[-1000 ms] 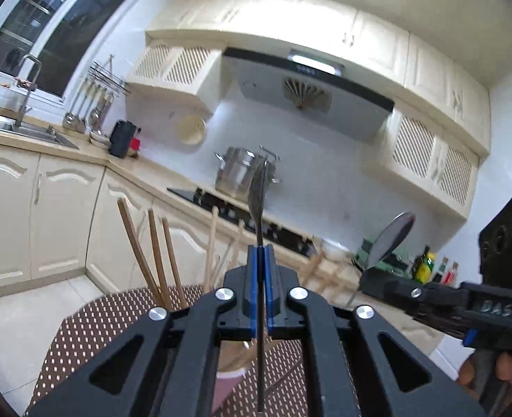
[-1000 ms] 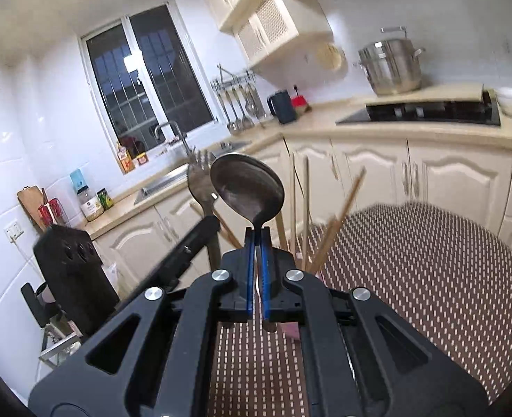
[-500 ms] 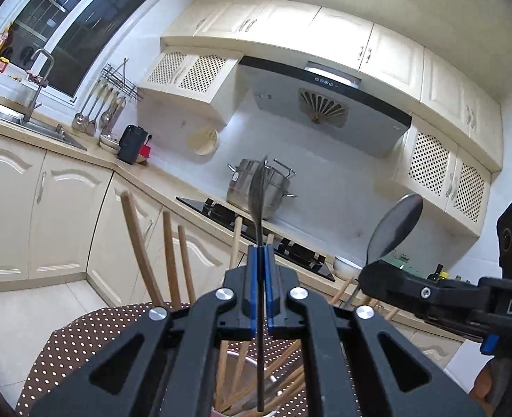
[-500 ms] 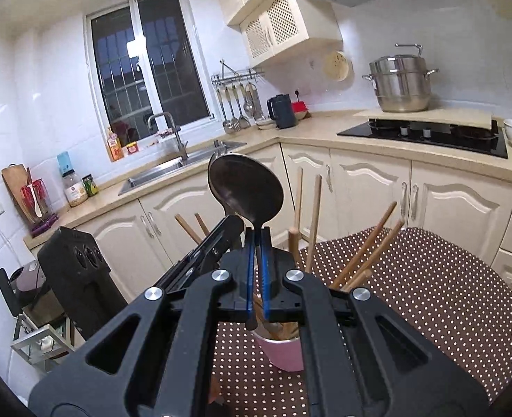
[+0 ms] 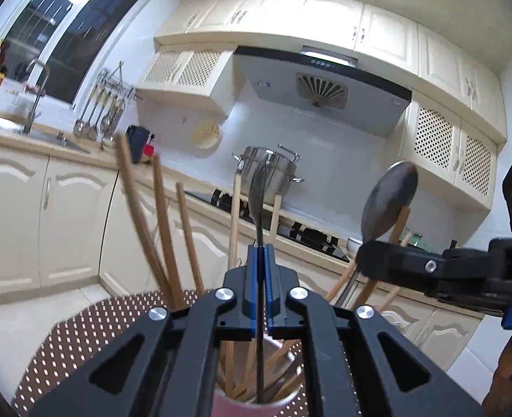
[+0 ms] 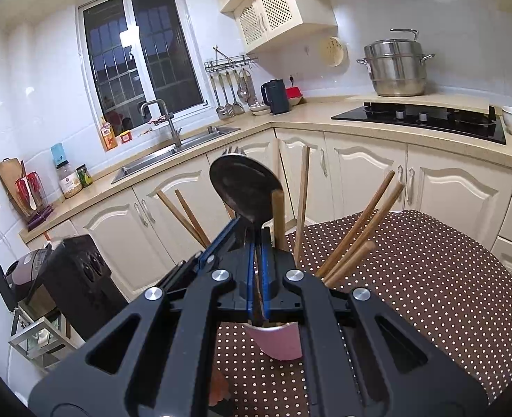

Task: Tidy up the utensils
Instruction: 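Raise the spoon and fork upright above the pink cup, then open the right tool over the cup while the left tool releases the fork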

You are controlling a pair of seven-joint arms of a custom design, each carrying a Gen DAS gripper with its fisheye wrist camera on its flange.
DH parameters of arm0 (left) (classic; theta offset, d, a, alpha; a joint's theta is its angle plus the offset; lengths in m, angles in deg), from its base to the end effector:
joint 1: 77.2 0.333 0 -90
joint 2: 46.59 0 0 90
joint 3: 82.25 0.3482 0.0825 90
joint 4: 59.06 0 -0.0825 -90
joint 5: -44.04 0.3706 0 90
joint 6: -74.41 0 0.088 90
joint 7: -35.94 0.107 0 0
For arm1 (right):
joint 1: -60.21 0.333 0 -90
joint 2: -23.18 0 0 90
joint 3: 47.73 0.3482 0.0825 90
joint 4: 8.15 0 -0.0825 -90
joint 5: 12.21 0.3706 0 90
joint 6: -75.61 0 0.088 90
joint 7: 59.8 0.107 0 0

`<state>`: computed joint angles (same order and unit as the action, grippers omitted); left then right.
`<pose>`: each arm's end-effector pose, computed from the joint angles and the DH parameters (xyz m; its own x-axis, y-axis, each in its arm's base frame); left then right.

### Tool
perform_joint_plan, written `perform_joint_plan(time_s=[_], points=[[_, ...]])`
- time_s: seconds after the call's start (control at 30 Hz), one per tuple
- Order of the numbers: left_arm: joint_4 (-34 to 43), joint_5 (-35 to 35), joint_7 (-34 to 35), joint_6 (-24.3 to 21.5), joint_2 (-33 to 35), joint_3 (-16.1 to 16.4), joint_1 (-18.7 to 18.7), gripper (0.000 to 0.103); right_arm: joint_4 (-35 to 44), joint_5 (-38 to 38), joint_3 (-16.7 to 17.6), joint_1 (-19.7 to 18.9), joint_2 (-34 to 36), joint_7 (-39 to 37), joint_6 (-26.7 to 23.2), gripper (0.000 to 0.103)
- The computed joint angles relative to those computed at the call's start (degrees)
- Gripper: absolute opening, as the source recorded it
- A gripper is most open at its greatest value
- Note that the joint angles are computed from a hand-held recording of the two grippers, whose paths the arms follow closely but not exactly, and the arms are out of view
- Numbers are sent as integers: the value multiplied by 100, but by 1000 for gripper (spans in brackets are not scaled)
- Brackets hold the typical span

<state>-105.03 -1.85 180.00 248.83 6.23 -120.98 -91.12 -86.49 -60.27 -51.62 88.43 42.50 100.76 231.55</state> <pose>0.7403 -0.3562 0.5695 -0.6550 -0.6570 0.3733 -0.3018 -0.2255 -0.9263 0.6284 0.3254 0.6730 -0.0252 -0.9667 -0.2546 -0.3911 0.2439 -0.8874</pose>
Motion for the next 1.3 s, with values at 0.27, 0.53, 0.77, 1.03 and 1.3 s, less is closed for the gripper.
perform_joint_plan(time_s=[0.27, 0.53, 0.77, 1.03, 1.3], points=[[-149, 9, -309, -244, -47, 121, 134, 4, -53, 19, 9, -9, 0, 6, 12, 4], [-902, -480, 207, -325, -394, -170, 570, 4, -54, 72, 18, -13, 39, 43, -1, 4], [-1468, -846, 512, -516, -770, -94, 751, 7, -90, 157, 13, 26, 66, 16, -52, 4], [-1935, -1031, 583, -494, -1167, 198, 708, 29, -154, 99, 27, 79, 40, 137, -189, 4], [-2412, -1155, 443, -313, -1582, 331, 773, 51, -324, -131, 53, 129, -115, 451, -305, 4]])
